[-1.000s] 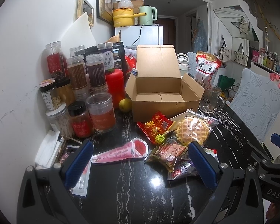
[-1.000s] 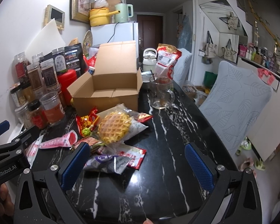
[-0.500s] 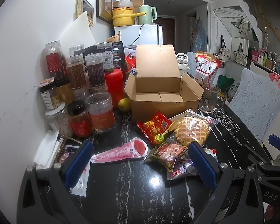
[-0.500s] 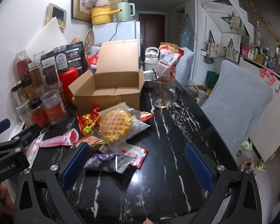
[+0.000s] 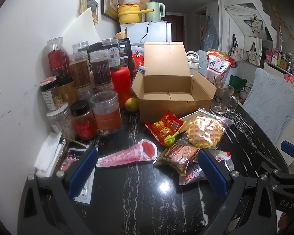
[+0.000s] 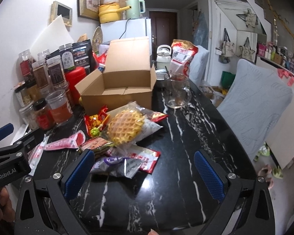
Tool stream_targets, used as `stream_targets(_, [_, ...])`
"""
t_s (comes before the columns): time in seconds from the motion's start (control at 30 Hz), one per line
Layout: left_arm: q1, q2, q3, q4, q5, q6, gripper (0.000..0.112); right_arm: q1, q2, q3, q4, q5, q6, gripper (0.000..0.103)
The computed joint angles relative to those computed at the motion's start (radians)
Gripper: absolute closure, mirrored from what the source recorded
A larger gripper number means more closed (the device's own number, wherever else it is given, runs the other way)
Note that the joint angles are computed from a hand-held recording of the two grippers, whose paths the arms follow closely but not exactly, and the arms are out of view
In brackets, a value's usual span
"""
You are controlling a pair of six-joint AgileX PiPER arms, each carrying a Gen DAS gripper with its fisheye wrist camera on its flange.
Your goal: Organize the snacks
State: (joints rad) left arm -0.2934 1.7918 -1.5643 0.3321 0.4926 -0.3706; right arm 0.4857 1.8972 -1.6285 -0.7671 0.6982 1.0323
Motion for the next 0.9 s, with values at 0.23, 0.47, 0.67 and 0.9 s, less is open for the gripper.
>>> stream_targets(0.23, [0.021, 0.003, 0.034, -0.023, -0.027, 0.023, 0.009, -0.014, 0.011, 0.029, 0.012, -0.053, 0.001, 0.0])
stream_targets(0.47, [0.03, 0.018, 0.061, 0.001, -0.055, 0.013, 0.009, -0.025, 0.078, 0.011, 0.059, -0.12, -0.054, 0.0])
stream_targets(0.67, [0.042, 0.042, 0.065, -0.011, -0.062, 0.028, 0.009, -0.041, 0.167, -0.055, 0.196, -0.168, -0.181, 0.0])
stream_targets(0.9, [0.067, 0.06, 0.075, -0.04, -0.067, 0.043, 0.009, -0.072, 0.263, -0.155, 0.378, -0.168, -0.317, 0.002])
